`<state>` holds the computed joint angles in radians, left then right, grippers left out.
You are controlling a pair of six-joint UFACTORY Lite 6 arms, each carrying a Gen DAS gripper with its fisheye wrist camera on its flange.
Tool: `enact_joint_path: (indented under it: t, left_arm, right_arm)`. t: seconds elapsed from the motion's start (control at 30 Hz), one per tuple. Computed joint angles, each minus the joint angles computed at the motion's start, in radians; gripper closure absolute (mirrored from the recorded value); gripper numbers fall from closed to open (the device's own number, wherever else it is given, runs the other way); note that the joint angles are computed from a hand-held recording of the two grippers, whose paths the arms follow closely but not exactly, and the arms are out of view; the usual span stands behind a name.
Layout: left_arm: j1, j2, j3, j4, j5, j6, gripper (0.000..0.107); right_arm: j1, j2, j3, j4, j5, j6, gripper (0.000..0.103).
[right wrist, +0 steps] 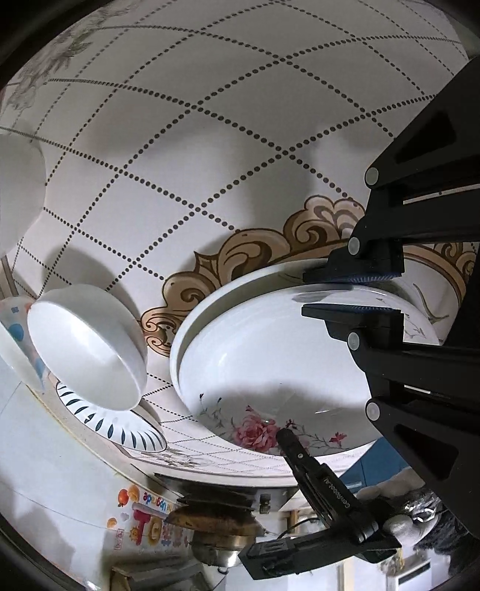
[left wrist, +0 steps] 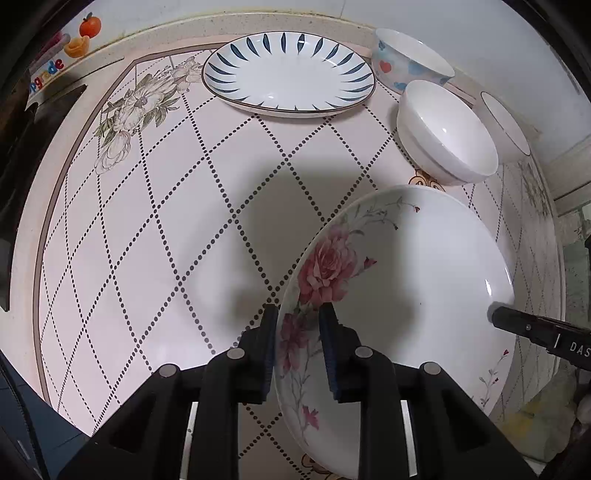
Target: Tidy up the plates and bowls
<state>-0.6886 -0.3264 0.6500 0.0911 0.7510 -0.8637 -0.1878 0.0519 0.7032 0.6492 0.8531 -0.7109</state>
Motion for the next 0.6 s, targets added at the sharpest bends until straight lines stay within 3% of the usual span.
enact_joint_path:
  t: [0.3, 0.6]
  left_arm:
    - [0.021, 0.016, 0.01, -0.019, -0.001, 0.042, 0.085]
    - [0.062, 0.022, 0.027, -0.055, 0.02, 0.12, 0.085]
  right_arm:
    - [0.019, -0.018, -0.008, -0.004, -0.011, 0.029, 0.09]
    - [-0.043, -0.01, 0.055, -0.058, 0.085, 0.098, 0.088]
